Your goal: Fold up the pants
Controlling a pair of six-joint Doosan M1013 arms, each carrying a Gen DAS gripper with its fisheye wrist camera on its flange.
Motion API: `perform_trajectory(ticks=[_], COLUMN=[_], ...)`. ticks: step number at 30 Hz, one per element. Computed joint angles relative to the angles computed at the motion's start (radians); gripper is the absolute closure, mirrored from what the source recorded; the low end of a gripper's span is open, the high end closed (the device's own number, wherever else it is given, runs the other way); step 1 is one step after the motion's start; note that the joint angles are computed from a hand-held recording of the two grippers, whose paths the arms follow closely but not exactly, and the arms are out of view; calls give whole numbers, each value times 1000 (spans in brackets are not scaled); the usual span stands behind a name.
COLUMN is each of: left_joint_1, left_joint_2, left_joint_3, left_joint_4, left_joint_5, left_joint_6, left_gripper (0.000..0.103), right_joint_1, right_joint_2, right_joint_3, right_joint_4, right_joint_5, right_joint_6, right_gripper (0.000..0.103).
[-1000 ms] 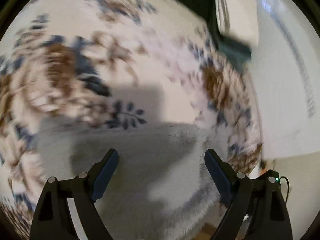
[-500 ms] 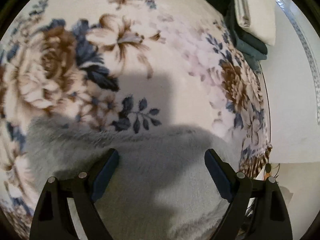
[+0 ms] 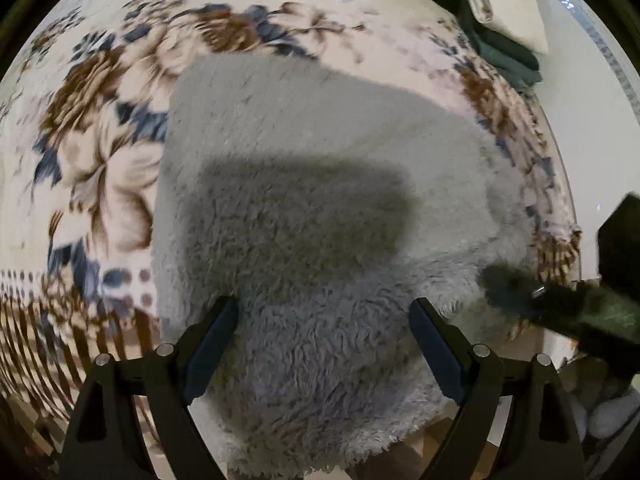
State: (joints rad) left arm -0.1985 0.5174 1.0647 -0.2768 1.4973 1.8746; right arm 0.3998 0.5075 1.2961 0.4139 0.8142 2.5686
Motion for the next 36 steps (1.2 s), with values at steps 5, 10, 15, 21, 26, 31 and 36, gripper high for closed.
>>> perform_trajectory(ticks=[5, 10, 15, 21, 26, 31, 36], left_joint_1=[29, 49, 73, 116, 148, 146, 156], left_joint_2=[-12, -13, -2, 19, 48, 51, 43], left_joint_3=[33, 43, 24, 40, 36, 44, 1], left_joint_4=[-44, -80, -146, -151, -185, -227, -277], left_joint_5=[-3, -17, 9, -29, 7, 29, 42], left_joint_6=[20, 18, 19, -17, -106, -132, -191], left_gripper=[16, 16, 16, 15, 3, 3, 4], right_joint_1=[11, -2, -8, -44, -64, -87, -74], right_joint_2=[-33, -32, -87, -72, 21, 107, 14], right_joint_3=[92, 116, 120, 80, -19, -62, 10], right_joint_4=[42, 97, -44, 0, 92, 105, 61], right_joint_5=[-10, 22, -51, -123, -89, -32, -92], right_joint_6=[23, 15, 80, -44, -209, -151, -93], right_gripper=[46, 44, 44, 43, 42, 45, 19])
